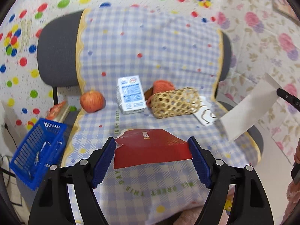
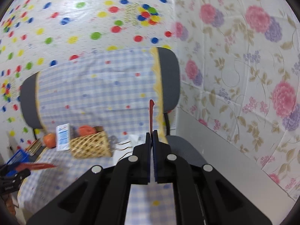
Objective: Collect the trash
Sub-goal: 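Lift the red card with the left tool while the right tool grasps the white paper, then carry the red card and white paper with both tools over the wastebasket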
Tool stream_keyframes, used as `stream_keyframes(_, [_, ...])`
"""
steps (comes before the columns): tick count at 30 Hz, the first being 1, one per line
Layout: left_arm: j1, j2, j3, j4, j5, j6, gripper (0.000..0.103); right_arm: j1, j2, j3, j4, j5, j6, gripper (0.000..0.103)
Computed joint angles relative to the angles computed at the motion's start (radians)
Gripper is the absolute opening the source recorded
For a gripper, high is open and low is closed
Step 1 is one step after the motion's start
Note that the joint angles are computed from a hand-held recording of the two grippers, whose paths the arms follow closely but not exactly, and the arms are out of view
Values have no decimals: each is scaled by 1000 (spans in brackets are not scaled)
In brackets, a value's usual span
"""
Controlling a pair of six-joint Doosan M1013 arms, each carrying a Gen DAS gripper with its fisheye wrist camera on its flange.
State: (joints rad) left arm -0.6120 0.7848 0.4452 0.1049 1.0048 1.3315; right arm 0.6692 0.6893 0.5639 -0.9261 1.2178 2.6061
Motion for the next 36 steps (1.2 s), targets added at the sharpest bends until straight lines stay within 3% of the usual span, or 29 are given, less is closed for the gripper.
stream_keyframes(10, [-37,-122,198,-30,-155,98,77,67,-58,105,-18,8,64,3])
stream_keyframes(16, [-61,-155,256,-151,-192,216,77,105,-106,181,-68,66,117,3])
stream_keyframes(25, [-100,-159,265,-384,-160,429,77,165,-177,301,-131,229,205,3])
stream_keyframes(36, [-158,-144,290,-502,-92,585,77,213,-249,453,-97,382,341,3])
